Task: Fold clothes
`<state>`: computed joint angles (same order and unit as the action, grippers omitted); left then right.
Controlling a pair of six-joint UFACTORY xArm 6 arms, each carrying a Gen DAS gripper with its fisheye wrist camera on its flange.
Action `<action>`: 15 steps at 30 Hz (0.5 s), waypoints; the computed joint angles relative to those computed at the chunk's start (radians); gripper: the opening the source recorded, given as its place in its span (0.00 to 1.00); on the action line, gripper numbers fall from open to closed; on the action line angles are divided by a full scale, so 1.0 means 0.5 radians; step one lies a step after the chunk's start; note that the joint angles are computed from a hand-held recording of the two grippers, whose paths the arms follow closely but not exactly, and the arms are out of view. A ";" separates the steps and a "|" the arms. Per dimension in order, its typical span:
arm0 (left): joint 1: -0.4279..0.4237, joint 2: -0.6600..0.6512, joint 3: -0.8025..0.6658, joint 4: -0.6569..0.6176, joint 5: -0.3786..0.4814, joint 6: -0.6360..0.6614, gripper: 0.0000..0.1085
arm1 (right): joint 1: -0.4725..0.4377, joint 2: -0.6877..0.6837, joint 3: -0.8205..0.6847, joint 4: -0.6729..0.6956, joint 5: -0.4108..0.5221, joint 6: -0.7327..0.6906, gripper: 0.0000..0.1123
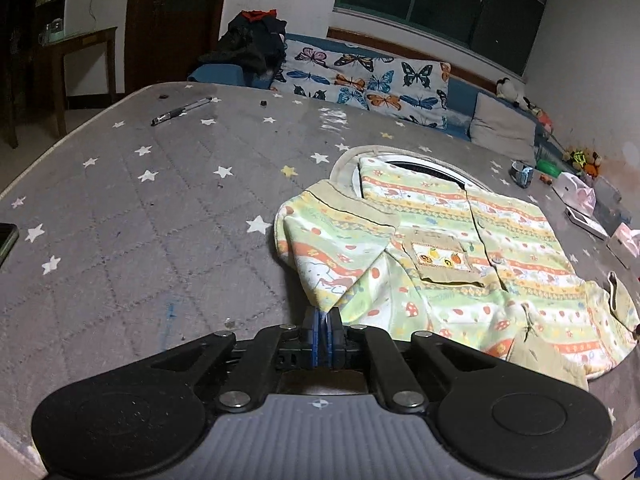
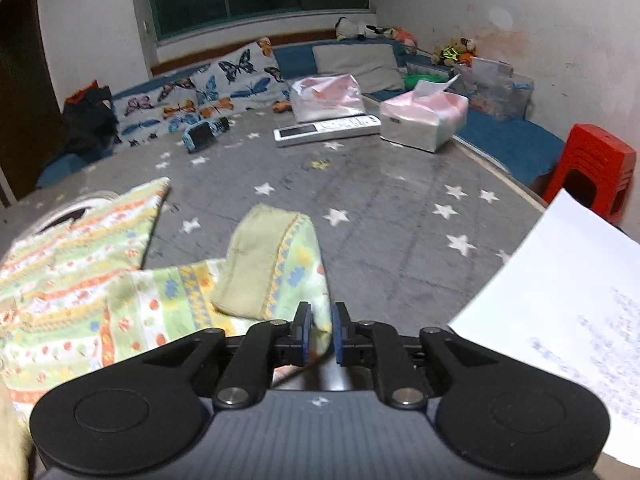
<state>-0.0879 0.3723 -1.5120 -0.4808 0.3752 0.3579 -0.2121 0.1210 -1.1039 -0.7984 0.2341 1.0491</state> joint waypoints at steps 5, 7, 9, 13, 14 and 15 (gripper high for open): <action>-0.008 -0.061 0.055 -0.032 0.015 0.099 0.26 | 0.001 -0.040 -0.002 -0.213 0.021 0.043 0.46; -0.017 -0.081 0.076 0.004 -0.020 0.072 0.35 | 0.020 0.002 -0.043 -0.202 -0.005 -0.052 0.59; -0.023 -0.103 0.094 0.015 -0.054 0.064 0.37 | 0.052 0.076 -0.115 -0.190 -0.017 -0.142 0.63; -0.026 -0.128 0.090 -0.019 -0.073 0.079 0.46 | 0.113 0.233 -0.265 -0.242 0.009 -0.250 0.74; -0.028 -0.130 0.094 0.013 -0.089 0.063 0.46 | 0.123 0.261 -0.296 -0.293 0.037 -0.240 0.74; -0.029 -0.131 0.097 0.046 -0.104 0.046 0.46 | 0.131 0.283 -0.324 -0.358 0.070 -0.216 0.74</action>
<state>-0.1023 0.3068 -1.4635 -0.4579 0.3232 0.3810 -0.1465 0.2627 -1.2658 -0.9776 0.2690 0.9411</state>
